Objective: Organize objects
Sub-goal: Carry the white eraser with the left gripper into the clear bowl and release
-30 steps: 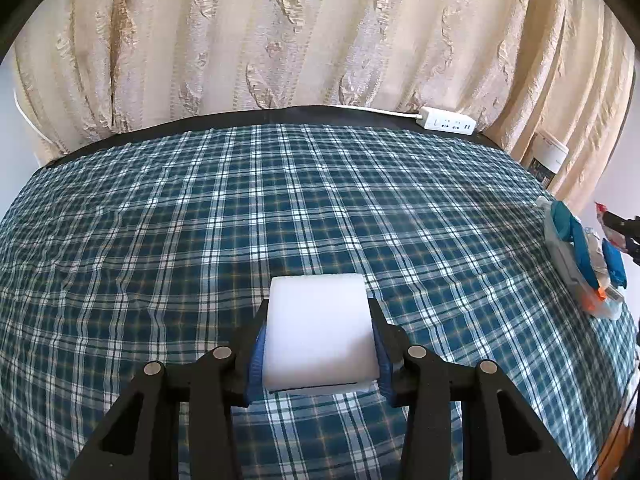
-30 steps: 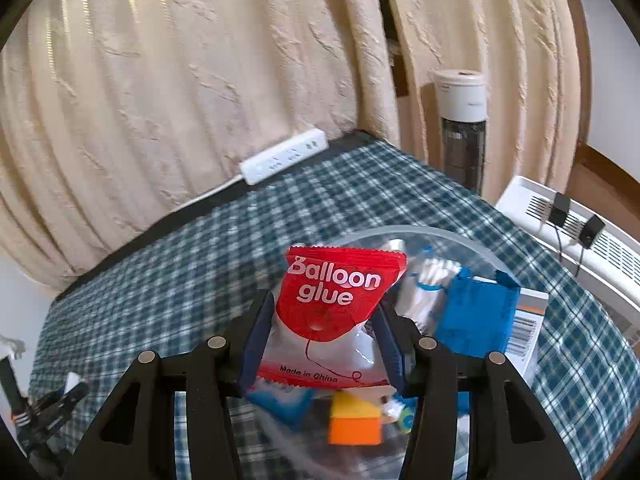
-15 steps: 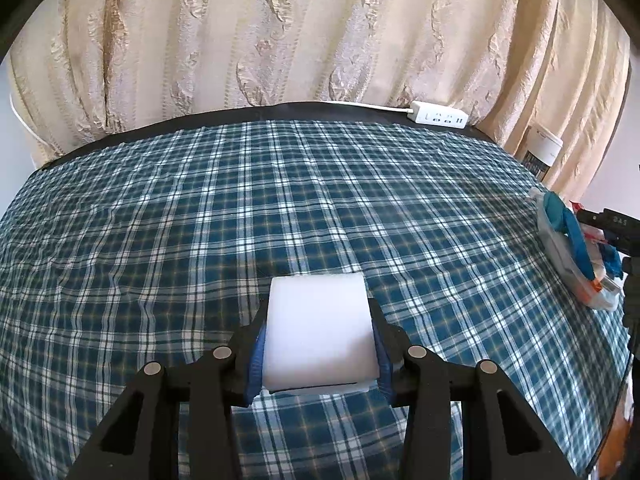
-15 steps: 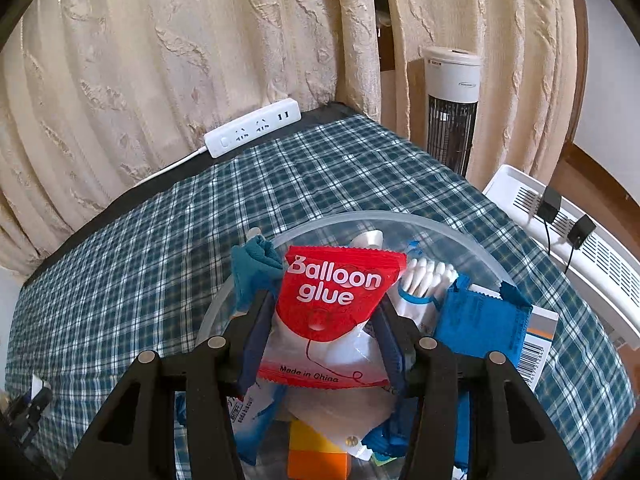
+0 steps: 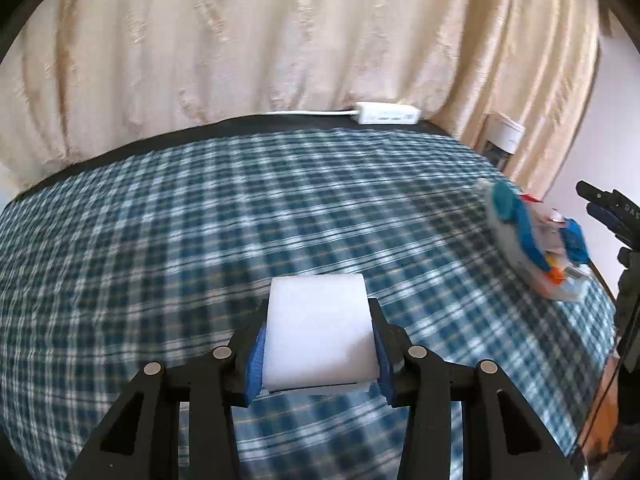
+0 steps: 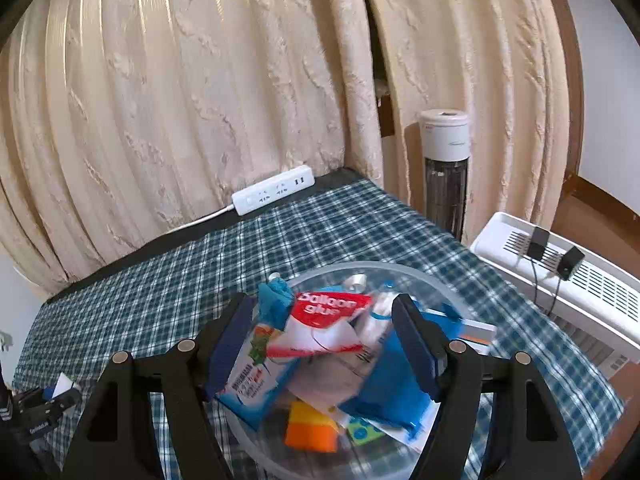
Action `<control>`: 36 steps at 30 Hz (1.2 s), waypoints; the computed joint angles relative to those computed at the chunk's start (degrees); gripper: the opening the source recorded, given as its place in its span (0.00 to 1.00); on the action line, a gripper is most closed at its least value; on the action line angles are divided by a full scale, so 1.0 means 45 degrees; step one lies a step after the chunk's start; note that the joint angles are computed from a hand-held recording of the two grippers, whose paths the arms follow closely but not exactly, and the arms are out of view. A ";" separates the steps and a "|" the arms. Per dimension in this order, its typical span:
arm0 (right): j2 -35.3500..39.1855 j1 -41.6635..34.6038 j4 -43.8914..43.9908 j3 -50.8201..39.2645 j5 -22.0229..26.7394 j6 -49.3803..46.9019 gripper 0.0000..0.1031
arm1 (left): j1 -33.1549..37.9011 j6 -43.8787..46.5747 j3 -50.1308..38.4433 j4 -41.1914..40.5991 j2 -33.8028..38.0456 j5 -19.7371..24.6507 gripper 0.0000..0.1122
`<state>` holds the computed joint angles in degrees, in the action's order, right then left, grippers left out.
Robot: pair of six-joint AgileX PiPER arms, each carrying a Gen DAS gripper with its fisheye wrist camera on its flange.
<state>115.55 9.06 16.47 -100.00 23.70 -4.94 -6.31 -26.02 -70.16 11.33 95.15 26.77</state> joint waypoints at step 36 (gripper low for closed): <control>-0.2857 -0.2915 1.1393 0.6129 -0.2204 -1.0916 0.73 | -0.4256 0.4419 -1.6164 -0.3653 0.9631 0.6638 0.42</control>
